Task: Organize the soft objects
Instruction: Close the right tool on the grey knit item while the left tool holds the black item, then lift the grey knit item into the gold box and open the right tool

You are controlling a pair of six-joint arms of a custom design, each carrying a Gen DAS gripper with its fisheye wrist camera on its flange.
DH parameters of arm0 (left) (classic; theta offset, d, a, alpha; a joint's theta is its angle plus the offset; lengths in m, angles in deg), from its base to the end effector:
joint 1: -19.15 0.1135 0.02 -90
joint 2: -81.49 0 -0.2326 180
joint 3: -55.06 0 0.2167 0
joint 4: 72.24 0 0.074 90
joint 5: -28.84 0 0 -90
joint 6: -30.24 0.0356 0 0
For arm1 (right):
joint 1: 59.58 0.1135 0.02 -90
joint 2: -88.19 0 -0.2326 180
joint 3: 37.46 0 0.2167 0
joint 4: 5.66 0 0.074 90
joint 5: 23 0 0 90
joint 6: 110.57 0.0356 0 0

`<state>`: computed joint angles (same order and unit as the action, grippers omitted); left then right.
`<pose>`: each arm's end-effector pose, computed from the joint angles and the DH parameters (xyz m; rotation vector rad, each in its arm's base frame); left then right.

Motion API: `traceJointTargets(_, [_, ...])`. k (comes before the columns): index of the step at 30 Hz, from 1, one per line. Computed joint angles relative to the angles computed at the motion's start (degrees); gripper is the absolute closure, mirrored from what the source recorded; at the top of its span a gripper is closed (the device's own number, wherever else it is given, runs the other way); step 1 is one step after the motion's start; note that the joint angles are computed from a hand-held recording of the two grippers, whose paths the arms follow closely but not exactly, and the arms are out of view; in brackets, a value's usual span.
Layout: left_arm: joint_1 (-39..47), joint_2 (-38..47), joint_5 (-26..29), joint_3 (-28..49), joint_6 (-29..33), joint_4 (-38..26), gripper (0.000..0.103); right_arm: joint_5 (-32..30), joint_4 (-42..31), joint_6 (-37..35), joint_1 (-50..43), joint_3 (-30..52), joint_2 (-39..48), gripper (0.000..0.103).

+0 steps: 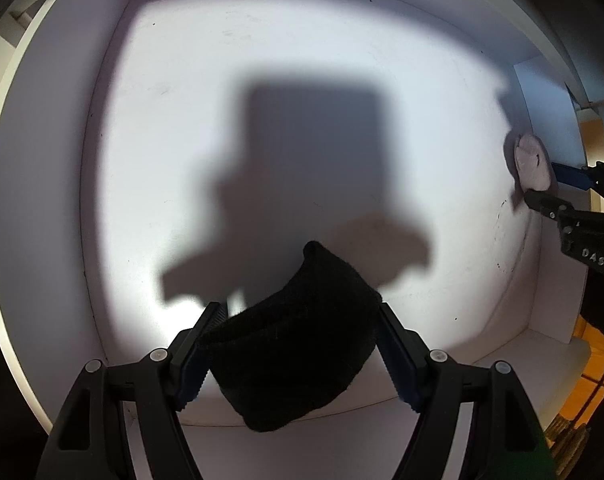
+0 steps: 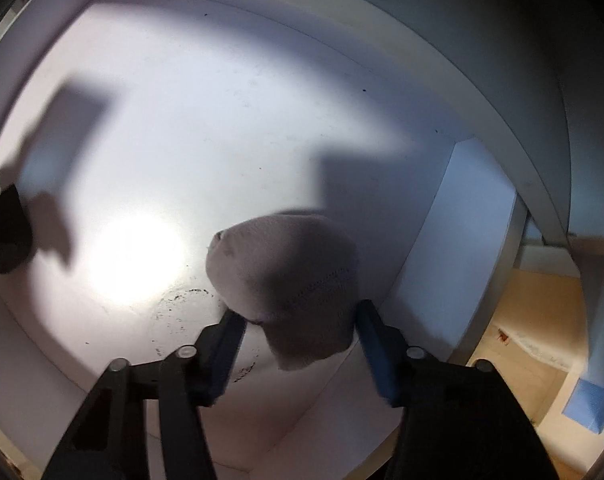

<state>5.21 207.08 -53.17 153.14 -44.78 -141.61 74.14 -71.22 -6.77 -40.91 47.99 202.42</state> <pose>0.3234 -0.0854 0.0941 -0.7407 -2.9232 0.2122 0.2829 0.0909 0.1123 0.1389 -3.0930 0.2183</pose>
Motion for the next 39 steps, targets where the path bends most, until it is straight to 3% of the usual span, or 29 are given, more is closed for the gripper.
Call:
traceJointTargets(3, [-0.15, 0.17, -0.35, 0.93, -0.02, -0.82, 0.026, -3.07, -0.78, 2.10, -0.67, 0.28, -0.72, 0.053])
traceJointTargets(5, [-0.29, 0.19, -0.63, 0.92, -0.08, -0.86, 0.026, -5.80, -4.57, 3.46, -1.59, 4.62, -0.49, 0.054])
traceJointTargets(13, [-1.92, 1.44, -1.93, 4.17, -0.49, -3.28, 0.028, -17.43, -7.13, 11.02, -0.92, 2.95, -9.73, 0.056])
traceJointTargets(17, [-2.05, 2.28, -1.84, 5.64, -1.02, -4.16, 0.030, -18.83, -8.58, 12.76, 0.68, 3.08, -15.23, 0.057])
traceJointTargets(22, [-1.67, 3.11, -1.73, 7.18, -1.45, -4.93, 0.031, -21.27, -8.99, 13.66, 0.00, -4.92, -30.42, 0.057])
traceJointTargets(25, [-1.71, 3.55, -1.86, 8.05, -1.47, -5.31, 0.033, -19.85, -11.21, 18.17, 4.47, -3.86, -35.74, 0.057])
traceJointTargets(31, [-1.84, 1.14, -0.88, 3.76, -2.20, -3.35, 0.040, -17.73, -22.73, 17.86, 6.26, 9.48, -39.98, 0.057])
traceJointTargets(39, [-1.78, 1.06, -0.58, 2.27, -1.65, -2.22, 0.044, -16.91, -35.62, 14.00, 3.51, 35.12, -34.39, 0.057])
